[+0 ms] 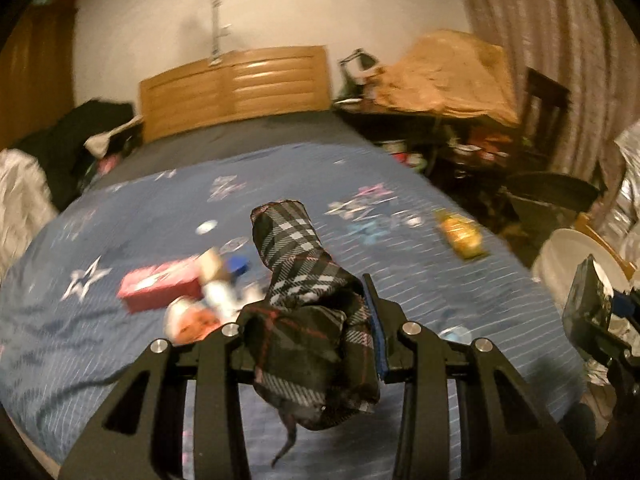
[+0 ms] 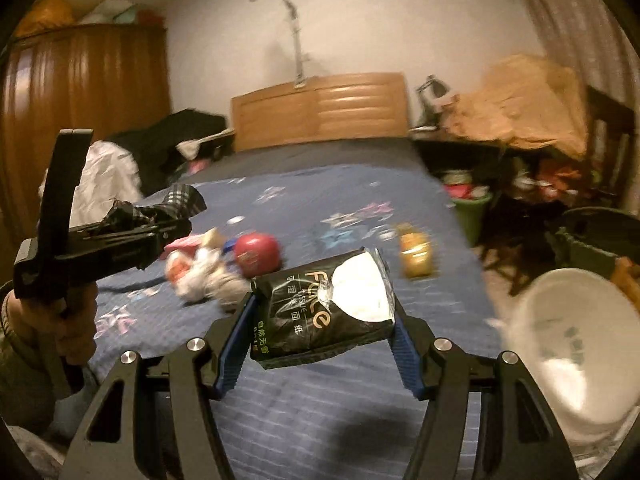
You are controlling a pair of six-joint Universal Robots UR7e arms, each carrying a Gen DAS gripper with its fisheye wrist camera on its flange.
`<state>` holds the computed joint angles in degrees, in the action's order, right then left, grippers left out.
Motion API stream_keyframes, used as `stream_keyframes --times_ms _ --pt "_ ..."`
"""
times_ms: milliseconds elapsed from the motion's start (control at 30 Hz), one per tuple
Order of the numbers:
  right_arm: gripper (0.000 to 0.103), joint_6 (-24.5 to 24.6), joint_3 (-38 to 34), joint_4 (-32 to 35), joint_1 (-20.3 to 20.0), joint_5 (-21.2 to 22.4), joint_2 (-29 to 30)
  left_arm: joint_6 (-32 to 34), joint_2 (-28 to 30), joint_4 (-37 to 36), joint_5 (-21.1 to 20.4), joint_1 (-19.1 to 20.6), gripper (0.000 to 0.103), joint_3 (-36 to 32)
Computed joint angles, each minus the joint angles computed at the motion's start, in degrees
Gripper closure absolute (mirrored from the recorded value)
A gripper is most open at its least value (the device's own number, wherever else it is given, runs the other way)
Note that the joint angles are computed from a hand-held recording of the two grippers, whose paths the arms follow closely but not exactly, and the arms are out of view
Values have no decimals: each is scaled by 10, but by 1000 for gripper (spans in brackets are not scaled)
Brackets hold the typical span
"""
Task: Collect trash
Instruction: 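Carry the plaid cloth and black packet over the white bucket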
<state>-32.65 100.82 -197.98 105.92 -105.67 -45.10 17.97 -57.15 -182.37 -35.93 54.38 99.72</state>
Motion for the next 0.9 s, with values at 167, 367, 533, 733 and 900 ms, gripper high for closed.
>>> stream_keyframes --times_ms 167,367,533,733,900 --pt "39 -6 23 -39 -17 -40 -52 19 58 23 -30 -20 67 -57" --pt "39 -18 36 -50 -50 -96 -118 35 133 70 -73 -40 67 -136" --pt "39 -29 37 -46 -79 -121 -156 58 189 102 -104 -50 67 -196" --pt "39 -36 26 -33 -111 -126 -182 57 248 161 -136 -59 67 -267" --pt "39 -34 8 -15 -131 -126 -185 61 287 195 -163 -63 67 -317"
